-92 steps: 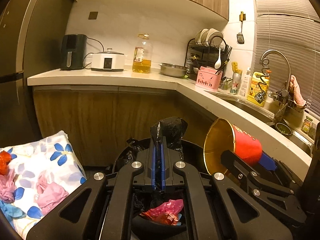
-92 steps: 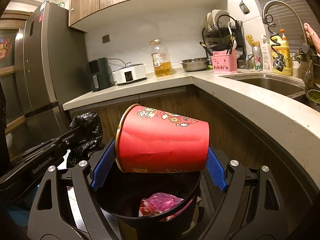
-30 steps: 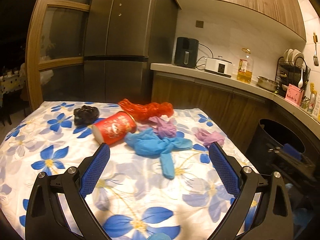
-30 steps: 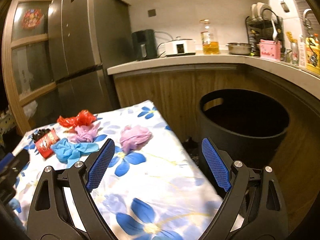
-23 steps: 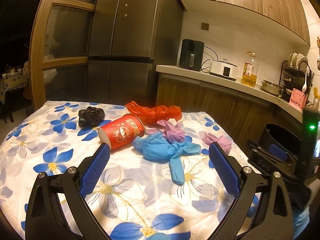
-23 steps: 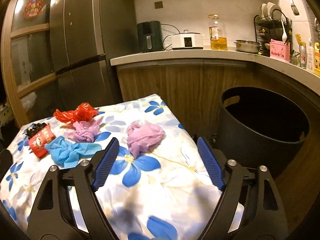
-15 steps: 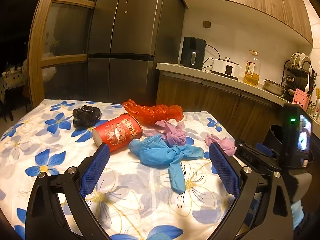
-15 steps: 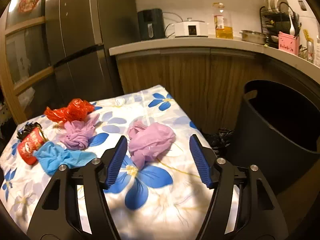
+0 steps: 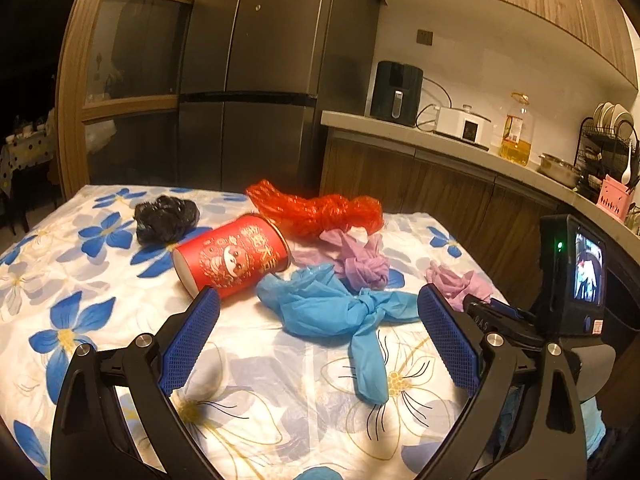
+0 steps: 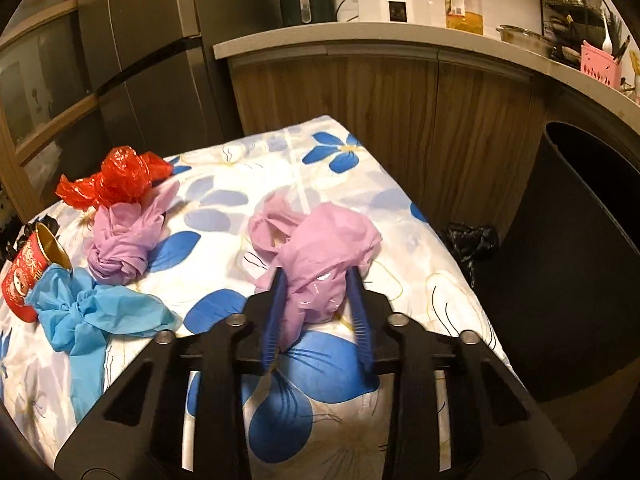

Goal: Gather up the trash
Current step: 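Grasp the pink glove with the right tool while the left tool grasps the blue glove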

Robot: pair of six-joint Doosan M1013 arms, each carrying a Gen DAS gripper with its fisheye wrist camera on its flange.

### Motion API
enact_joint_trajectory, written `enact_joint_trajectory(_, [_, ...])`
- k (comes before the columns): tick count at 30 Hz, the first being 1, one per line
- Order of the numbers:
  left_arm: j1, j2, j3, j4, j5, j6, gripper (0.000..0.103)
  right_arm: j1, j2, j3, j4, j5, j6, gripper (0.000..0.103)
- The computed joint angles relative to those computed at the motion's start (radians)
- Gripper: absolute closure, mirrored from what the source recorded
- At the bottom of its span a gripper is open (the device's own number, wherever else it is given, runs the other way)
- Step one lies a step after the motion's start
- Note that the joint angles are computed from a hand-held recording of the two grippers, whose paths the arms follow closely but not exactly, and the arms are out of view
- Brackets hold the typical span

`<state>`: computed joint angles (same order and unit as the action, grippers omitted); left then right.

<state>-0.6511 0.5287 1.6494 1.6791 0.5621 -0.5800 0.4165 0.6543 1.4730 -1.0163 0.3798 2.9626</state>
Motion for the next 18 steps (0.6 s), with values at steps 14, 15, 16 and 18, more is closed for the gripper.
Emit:
enact_joint_trajectory(14, [0.014, 0.076, -0.126, -0.386, -0.074, 0.389, 0.032, 0.008, -0.114, 0.171, -0.704, -0.043, 0.732, 0.098])
enact_joint_trajectory(15, [0.019, 0.082, -0.137, -0.452, -0.091, 0.461, 0.041, 0.011, -0.125, 0.187, -0.749, -0.033, 0.775, 0.099])
enact_joint_trajectory(16, [0.021, 0.087, -0.145, -0.496, -0.093, 0.503, 0.044, 0.014, -0.138, 0.206, -0.800, -0.024, 0.826, 0.099])
enact_joint_trajectory(18, [0.031, 0.094, -0.155, -0.589, -0.106, 0.577, 0.055, 0.019, -0.158, 0.233, -0.870, -0.010, 0.892, 0.099])
